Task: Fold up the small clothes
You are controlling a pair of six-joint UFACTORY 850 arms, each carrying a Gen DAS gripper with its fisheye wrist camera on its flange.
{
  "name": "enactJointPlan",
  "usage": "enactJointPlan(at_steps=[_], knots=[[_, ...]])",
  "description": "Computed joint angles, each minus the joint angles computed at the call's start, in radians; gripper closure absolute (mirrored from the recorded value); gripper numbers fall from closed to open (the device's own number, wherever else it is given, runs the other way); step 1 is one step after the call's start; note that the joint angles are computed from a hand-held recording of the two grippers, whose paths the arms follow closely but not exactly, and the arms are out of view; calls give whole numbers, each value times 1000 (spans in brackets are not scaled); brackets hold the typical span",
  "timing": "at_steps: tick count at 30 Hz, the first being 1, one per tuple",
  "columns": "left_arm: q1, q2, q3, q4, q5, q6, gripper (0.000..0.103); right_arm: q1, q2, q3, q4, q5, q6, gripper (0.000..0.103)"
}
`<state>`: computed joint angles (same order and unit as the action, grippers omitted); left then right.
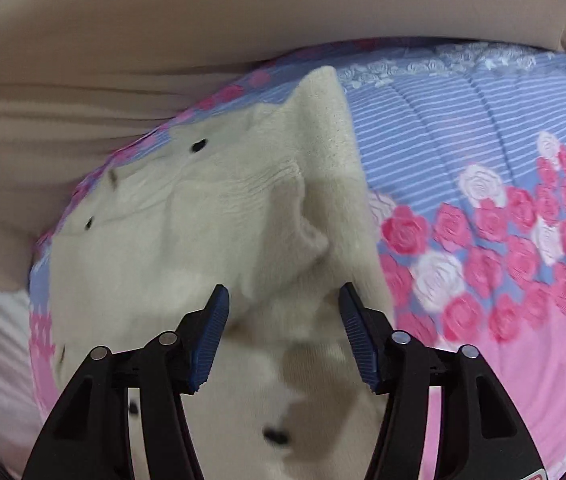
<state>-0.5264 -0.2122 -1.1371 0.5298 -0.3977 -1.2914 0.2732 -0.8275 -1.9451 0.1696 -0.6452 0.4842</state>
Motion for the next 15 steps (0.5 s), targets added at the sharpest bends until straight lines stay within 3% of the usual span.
enactJointPlan(at_steps=[1,3,5,6,8,10,11,12,13,15], knots=[[4,7,12,-7,5,6,33,1,-14,-23,9,8,3,95],[8,14,27,3,5,2,33,8,3,-20,17,75,2,96],[16,20,39,28,10,-9,33,20,73,54,-69,199,55,96],[20,18,42,36,14,-13,33,23,90,71,-133,212,108,96],[34,10,43,2,23,15,33,29,47,30,-245,113,169,80],[51,-2,39,-69,32,84,33,24,19,43,-221,34,148,85],[60,-3,43,-87,35,96,33,20,63,105,-186,57,149,85],[72,0,52,-95,38,90,33,21,132,203,-194,123,175,78],[79,5,60,-96,41,80,33,29,211,308,-243,167,233,60],[101,19,85,-118,48,72,33,42,334,483,-332,243,319,48]])
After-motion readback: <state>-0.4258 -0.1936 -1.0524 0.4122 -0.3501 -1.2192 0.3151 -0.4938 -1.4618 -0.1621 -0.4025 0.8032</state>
